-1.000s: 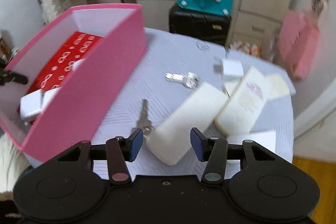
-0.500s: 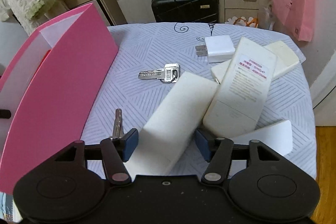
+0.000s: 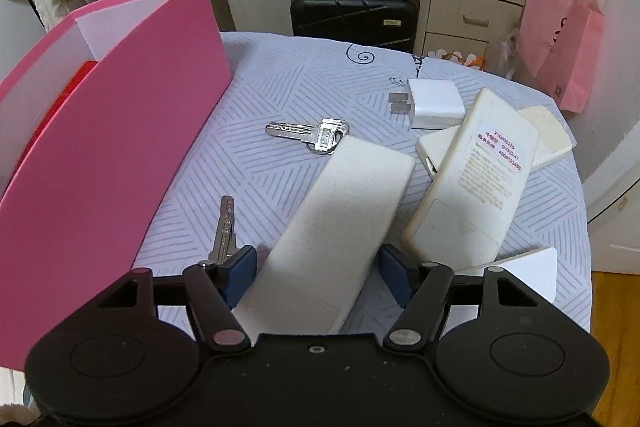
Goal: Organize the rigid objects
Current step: 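Grasp the white rectangular power bank with the right gripper and lift it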
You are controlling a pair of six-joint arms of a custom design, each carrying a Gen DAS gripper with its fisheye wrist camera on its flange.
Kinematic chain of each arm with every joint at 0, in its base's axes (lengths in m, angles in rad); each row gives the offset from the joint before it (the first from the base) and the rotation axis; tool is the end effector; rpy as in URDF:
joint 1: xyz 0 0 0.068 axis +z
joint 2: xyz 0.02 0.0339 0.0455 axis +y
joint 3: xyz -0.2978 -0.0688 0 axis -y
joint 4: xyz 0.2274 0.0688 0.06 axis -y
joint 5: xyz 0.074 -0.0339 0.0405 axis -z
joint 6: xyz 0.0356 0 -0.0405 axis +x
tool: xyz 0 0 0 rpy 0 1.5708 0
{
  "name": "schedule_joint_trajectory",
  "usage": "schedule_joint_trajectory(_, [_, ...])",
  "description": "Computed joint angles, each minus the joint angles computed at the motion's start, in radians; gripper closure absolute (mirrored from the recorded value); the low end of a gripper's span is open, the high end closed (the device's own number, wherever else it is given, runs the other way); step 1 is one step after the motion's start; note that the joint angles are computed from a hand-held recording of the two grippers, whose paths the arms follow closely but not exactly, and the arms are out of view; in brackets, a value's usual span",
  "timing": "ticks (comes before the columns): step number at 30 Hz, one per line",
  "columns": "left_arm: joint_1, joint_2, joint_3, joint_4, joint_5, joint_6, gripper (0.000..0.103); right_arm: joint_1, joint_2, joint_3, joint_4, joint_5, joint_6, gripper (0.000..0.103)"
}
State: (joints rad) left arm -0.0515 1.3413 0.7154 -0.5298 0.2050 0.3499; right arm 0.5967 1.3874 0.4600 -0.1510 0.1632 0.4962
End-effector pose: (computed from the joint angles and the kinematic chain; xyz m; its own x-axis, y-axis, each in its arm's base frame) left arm 0.2149 -0.0183 0.2193 -0.8131 0.3780 -0.4427 0.4376 0.8984 -0.0367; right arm 0.1701 0.1086 0.1642 -0.8747 -0.0263 -0.4839 -0.0847 0.9915 0.0992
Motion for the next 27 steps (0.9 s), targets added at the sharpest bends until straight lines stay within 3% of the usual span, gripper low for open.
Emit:
schedule_joint_trajectory(4, [-0.002,-0.002,0.0,-0.003,-0.004,0.001,0.09,0.042,0.059,0.02,0.02,0.069,-0.001,0.028])
schedule_joint_trajectory(11, [-0.009,-0.006,-0.001,-0.003,-0.01,-0.005,0.09,0.099,0.031,-0.017,0.056,0.131,0.021,0.036])
schedule_joint_trajectory(27, [-0.006,-0.023,-0.004,-0.013,-0.01,-0.002,0.09,0.139,0.002,0.008,-0.027,0.109,0.049,0.042])
